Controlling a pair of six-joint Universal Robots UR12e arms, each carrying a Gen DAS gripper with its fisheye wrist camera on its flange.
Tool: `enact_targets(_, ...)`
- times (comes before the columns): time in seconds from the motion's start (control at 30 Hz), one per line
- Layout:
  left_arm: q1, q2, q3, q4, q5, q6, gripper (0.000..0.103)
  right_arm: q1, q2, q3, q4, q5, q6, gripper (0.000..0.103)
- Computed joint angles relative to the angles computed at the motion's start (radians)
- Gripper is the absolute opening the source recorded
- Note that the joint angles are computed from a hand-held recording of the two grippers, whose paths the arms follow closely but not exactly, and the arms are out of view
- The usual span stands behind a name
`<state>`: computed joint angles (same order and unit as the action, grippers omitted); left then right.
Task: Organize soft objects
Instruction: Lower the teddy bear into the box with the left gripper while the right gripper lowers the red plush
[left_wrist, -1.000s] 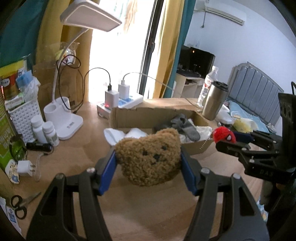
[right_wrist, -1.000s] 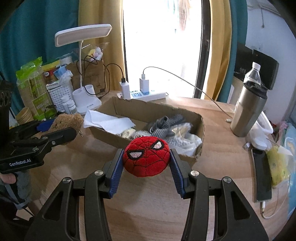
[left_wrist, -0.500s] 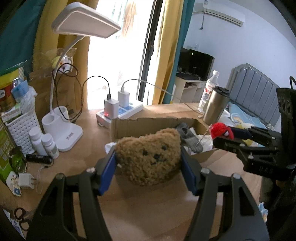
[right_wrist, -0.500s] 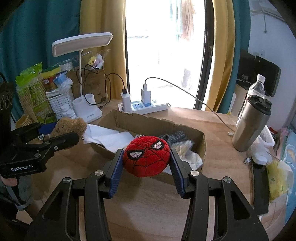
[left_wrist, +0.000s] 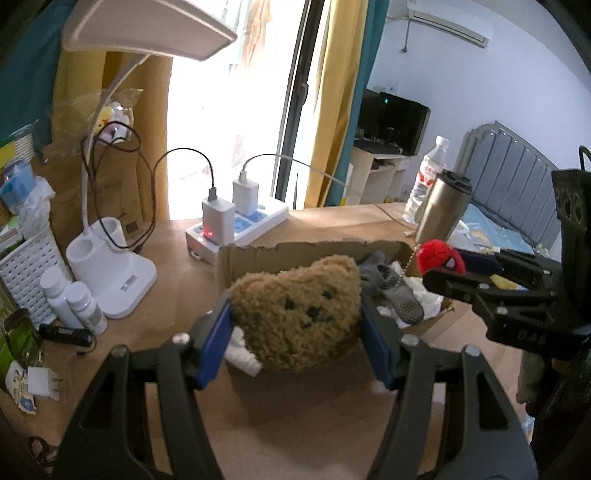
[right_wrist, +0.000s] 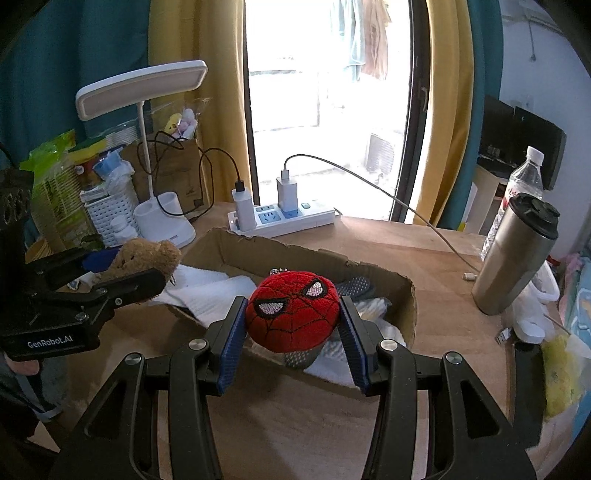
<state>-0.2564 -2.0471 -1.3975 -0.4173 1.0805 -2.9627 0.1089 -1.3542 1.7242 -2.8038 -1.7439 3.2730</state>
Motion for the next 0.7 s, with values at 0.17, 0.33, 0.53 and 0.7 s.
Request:
enact_targets(0.17,-0.011,-0.023,0.031,-0.020,0.008,0.002,0.065,-0.013,0.011,-0.008,-0.005,0.018,-0.004,0.051)
enact_targets(0.33,-0.020,-0.044,0.060,-0.046,0.017,0.007,0.065,-0.028,0.021,-0.013,-0.009,0.037,-0.003,0.051)
enact_targets(0.53,-0.035,-0.068,0.095,-0.077,0.032,0.017,0.065,-0.045,0.033,-0.018,-0.019,0.061,-0.005,0.051)
enact_targets(0.7,-0.045,-0.083,0.116,-0.098,0.047,0.023,0.065,-0.058,0.040,-0.018,-0.027,0.082,0.002,0.051)
